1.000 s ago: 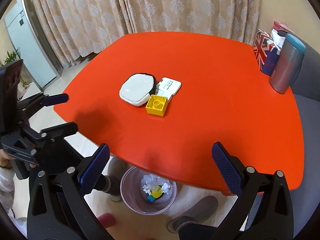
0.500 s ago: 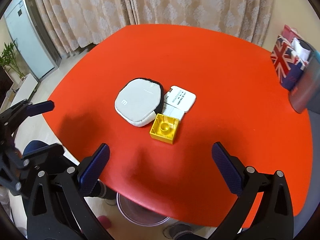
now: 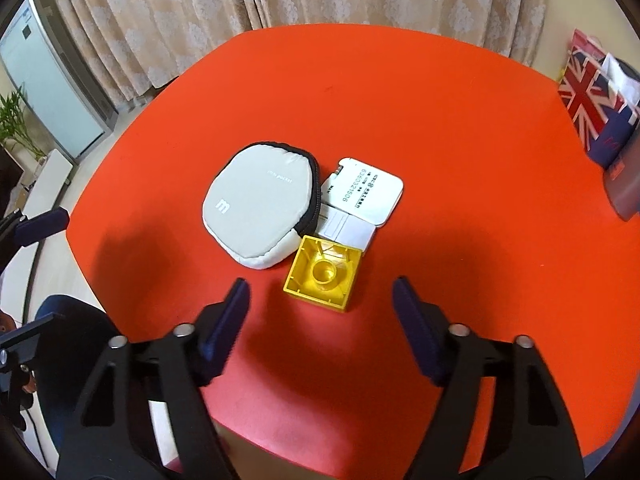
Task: Collect trash
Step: 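Close the right tool on the yellow toy block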
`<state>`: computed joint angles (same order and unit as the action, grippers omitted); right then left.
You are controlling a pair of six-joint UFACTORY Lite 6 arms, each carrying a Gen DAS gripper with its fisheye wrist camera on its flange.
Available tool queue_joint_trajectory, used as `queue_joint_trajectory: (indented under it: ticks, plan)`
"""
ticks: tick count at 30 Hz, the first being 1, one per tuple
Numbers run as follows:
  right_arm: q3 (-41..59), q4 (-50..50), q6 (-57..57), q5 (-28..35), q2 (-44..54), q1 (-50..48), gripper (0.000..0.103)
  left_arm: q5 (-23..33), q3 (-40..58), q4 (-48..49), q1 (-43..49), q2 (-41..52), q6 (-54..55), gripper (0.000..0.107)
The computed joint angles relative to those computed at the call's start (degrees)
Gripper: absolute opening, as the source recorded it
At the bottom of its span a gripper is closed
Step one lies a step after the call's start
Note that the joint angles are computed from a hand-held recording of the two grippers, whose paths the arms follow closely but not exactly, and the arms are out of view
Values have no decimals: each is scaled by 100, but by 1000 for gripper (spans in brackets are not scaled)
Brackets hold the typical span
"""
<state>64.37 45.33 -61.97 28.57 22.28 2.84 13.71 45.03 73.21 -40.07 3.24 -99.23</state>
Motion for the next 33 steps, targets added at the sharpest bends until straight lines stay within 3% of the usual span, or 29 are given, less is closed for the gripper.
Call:
queue_joint_trajectory:
  ticks: [4,16,20,33]
  plan:
    - [-50,29,-103,-6,7,-15,36,0,4,-19,5,-2,38,95]
    - [-132,109,-145,251,-422,-267,35,-144,319,-33,84,287,179,96]
    - [-185,2,-67,438,-645,-466,35,-256,602,-431,196,532,636,95]
    - [-87,-98,-120,891,-920,-1040,35,-194,2296,-3901,431,1929,4534,96]
